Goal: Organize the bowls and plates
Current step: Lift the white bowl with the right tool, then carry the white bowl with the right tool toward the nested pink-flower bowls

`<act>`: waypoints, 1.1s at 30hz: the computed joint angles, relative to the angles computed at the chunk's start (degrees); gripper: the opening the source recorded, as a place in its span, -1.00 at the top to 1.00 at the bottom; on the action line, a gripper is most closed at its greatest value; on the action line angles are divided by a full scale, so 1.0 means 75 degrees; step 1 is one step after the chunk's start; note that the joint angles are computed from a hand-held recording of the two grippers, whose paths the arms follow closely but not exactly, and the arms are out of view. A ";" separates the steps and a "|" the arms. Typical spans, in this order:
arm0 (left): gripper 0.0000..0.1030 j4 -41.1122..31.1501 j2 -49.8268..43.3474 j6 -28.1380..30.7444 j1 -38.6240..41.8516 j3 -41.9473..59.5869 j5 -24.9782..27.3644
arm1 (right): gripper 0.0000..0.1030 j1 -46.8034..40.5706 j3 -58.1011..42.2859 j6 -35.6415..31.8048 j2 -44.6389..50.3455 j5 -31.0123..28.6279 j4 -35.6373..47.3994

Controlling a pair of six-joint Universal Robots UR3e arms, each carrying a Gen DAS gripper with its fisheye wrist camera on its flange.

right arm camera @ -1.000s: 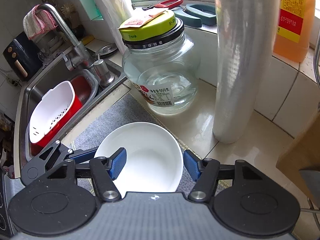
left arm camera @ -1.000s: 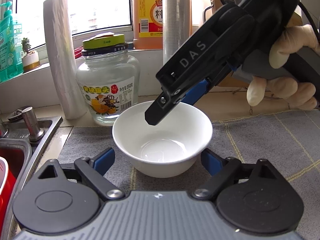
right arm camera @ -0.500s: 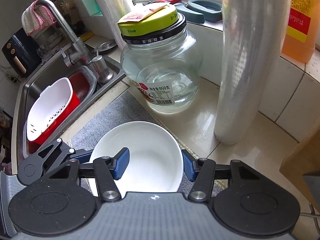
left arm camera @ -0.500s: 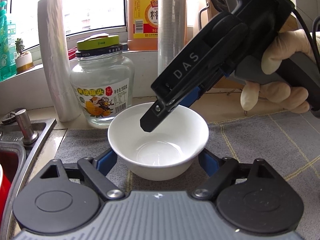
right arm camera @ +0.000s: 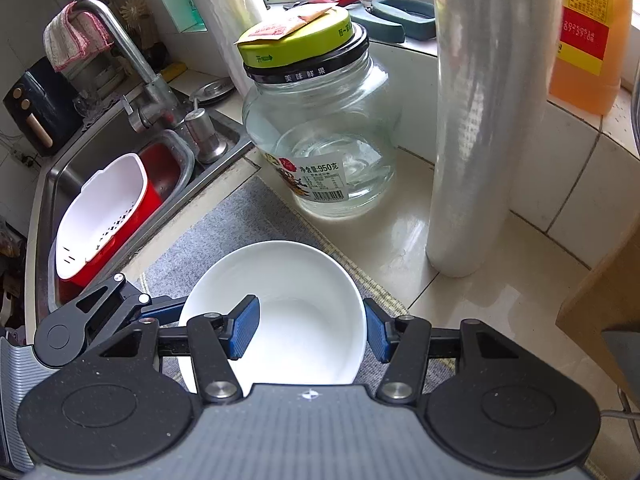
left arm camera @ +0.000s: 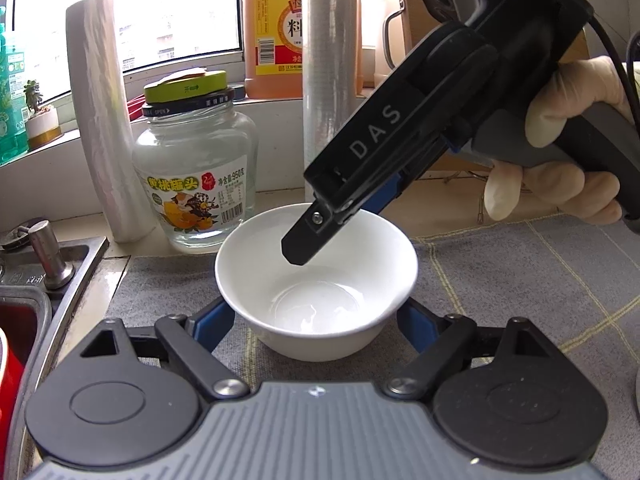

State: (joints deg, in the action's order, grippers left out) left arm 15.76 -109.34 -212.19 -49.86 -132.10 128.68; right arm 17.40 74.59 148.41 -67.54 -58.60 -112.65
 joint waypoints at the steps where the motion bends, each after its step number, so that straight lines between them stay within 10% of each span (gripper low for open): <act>1: -0.70 -0.0083 0.0020 -0.0007 -0.0059 0.0034 0.0038 | -0.18 -0.0034 0.0097 -0.0038 -0.0086 0.0022 0.0010; 33: -0.70 -0.4273 0.0514 -0.1081 -0.2614 0.2628 0.0907 | -0.20 -0.2677 0.3544 -0.2712 -0.5501 0.0802 0.2924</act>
